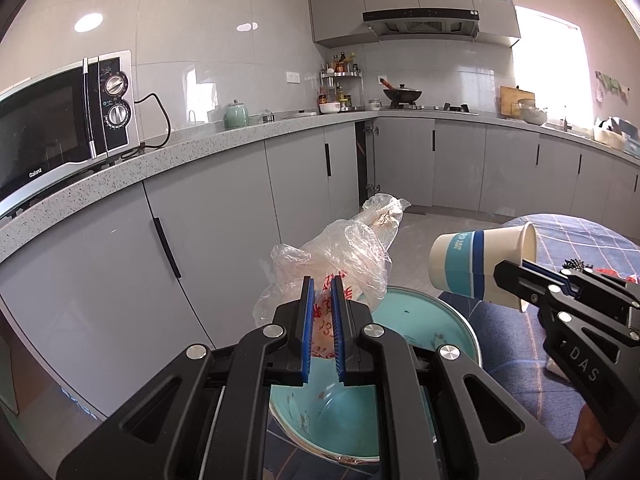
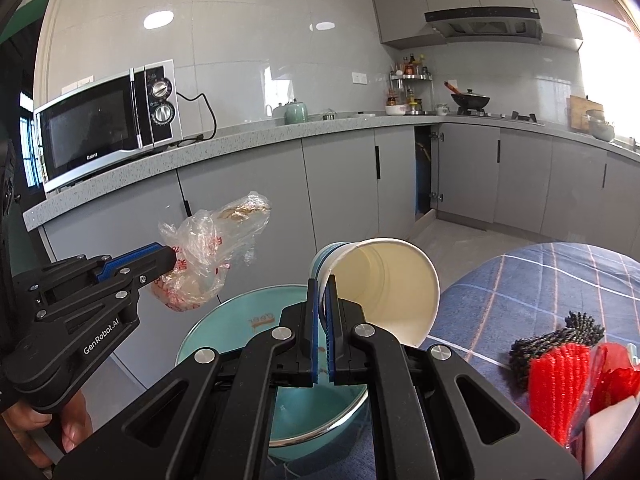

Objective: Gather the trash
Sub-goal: 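Carry the clear bag with the left gripper and the paper cup with the right gripper over the teal bin, then open both grippers to drop the bag and cup into the teal bin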

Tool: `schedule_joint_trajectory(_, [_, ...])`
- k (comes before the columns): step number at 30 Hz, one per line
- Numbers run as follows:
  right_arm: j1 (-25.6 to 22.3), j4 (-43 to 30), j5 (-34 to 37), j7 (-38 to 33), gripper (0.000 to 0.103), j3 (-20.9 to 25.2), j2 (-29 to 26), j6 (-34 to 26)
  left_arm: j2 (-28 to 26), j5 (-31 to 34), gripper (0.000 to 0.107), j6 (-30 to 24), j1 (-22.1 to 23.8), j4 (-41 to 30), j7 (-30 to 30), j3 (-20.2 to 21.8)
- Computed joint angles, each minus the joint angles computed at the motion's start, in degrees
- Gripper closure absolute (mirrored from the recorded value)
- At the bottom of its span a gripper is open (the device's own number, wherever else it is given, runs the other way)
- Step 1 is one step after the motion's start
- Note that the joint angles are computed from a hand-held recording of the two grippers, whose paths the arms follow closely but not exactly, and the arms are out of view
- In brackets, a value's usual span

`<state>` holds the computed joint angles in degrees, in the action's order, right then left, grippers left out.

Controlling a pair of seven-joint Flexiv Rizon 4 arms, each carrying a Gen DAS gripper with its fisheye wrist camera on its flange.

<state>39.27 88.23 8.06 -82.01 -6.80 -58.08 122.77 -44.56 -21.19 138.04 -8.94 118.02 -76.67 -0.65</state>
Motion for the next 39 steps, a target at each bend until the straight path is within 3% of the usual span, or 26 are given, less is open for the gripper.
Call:
schedule_joint_trajectory(12, [-0.3, -3.0, -3.3, 1.8, 0.098, -0.2, -1.7, -4.8, -0.7, 1.4, 0.093, -1.9, 1.3, -0.8, -0.9, -0.3])
schedule_joint_trajectory(14, [-0.4, -3.0, -3.9, 2.2, 0.094, -0.1, -2.0, -4.9, -0.9, 1.3, 0.086, -2.2, 1.3, -1.0, -0.8, 0.0])
schedule_joint_trajectory(16, [-0.5, -3.0, -4.5, 2.6, 0.08, 0.0, -2.1, -5.0, -1.1, 1.4, 0.083, -2.3, 1.5, -1.0, -1.0, 0.0])
schedule_joint_trajectory(20, [0.4, -2.6, -3.6, 3.2, 0.078, -1.1, -1.9, -5.0, -1.5, 0.7, 0.066, -2.2, 1.2, -1.0, -1.2, 0.3])
schedule_joint_trajectory(28, [3.7, 1.1, 2.0, 4.0, 0.065, -4.5, 0.0, -3.7, -1.3, -1.2, 0.046, -0.5, 0.3, 0.8, -2.4, 0.5])
schedule_joint_trajectory(39, [10.8, 13.8, 17.3, -0.5, 0.056, -11.6, 6.1, 0.8, -0.5, 0.1, 0.038, -1.6, -2.4, 2.6, -2.5, -0.9])
